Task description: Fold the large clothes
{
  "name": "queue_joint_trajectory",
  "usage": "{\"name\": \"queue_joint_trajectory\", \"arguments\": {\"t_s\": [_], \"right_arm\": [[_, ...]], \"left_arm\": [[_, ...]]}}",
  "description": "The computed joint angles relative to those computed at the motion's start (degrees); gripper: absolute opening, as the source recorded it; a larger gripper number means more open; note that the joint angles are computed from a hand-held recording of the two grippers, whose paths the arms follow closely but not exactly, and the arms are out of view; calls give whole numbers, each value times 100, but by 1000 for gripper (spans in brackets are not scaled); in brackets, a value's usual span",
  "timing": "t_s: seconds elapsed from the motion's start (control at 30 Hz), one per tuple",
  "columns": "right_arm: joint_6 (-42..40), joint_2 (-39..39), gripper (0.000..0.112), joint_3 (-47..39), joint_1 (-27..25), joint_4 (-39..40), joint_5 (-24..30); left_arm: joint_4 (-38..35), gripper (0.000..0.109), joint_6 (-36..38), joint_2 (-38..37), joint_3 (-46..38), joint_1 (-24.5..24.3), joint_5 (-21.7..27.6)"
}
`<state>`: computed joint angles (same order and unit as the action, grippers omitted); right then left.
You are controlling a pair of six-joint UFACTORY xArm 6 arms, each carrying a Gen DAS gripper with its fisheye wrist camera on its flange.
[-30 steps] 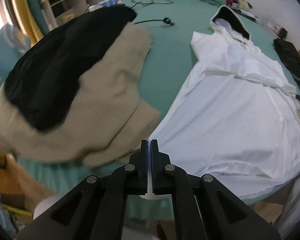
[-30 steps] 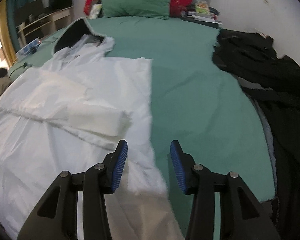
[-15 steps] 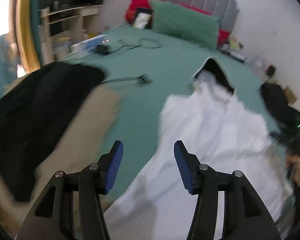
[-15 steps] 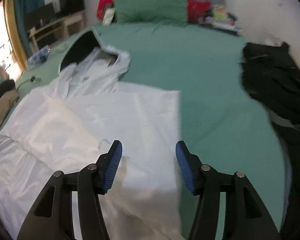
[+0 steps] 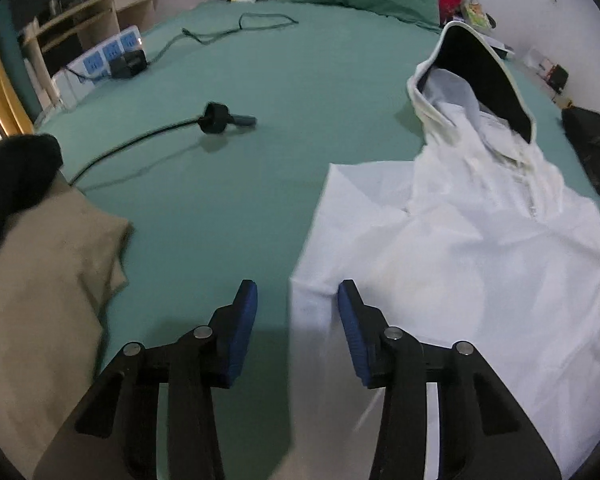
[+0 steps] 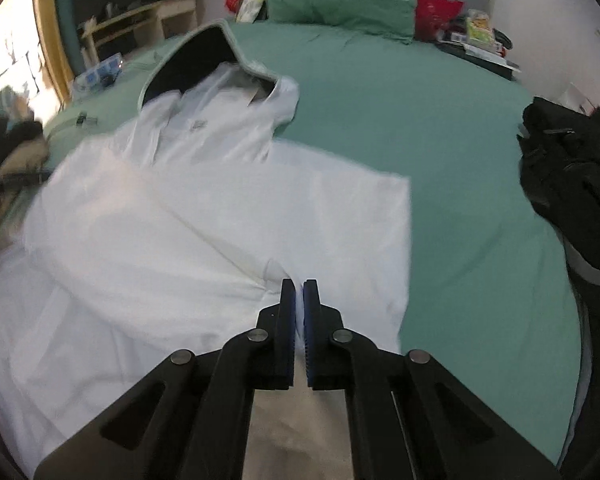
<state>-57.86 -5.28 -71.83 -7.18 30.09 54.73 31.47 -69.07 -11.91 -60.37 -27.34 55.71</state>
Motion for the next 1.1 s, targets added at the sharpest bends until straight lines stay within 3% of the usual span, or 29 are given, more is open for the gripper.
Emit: {"name": "queue_joint_trajectory", "arguments": {"t_s": [0.2,0.27,0.33,0.37,0.47,0.53,0.6,0.73,0.9,0.93,0.97,1.0,1.03,1.1], "right_arm": [[1122,260,8,61,212,-954,-713],[1188,63,22,373,273,-1161,-1113],[1306,-92,54,545,356,-1358,-1504],[1279,-119,62,540,374,-1269,-1594],[1338,4,64,284,678,-1123,-1888],[1469,269,64,-63,1036,-1318,-1974],[1416,565,64,-370,1437,-1365,-2191],[1422,1444,64,-1176,2225,-1627,-2754],[2181,2634,61,-2451,2830,-2859,-2707],[2255,2843,46,-2697,2890,-3000,-2644],[2307,3024,22,-2973,2926,-3044,-2437],[2343,3138,9,-3163,2934,-3073,-2267],[2312,3219,3,-3298,2958,-3063,-2103],[1885,2967,3,-2987,2966,-2849,-2085]], "left_arm": [[390,45,143,-132,32,26,217],[495,45,101,-420,263,111,-103],[576,45,99,-634,437,224,-419],[662,45,73,-740,516,265,-558],[605,45,-172,-734,384,369,-520],[274,45,-41,-739,430,532,-944],[342,45,125,-670,345,520,-900],[1023,45,117,-572,176,392,-319],[564,45,-4,-617,272,889,-441],[613,45,31,-603,253,899,-351],[671,45,67,-579,213,896,-236],[685,45,101,-585,198,909,-189],[655,45,119,-636,229,945,-242],[576,45,132,-724,283,993,-318]]}}
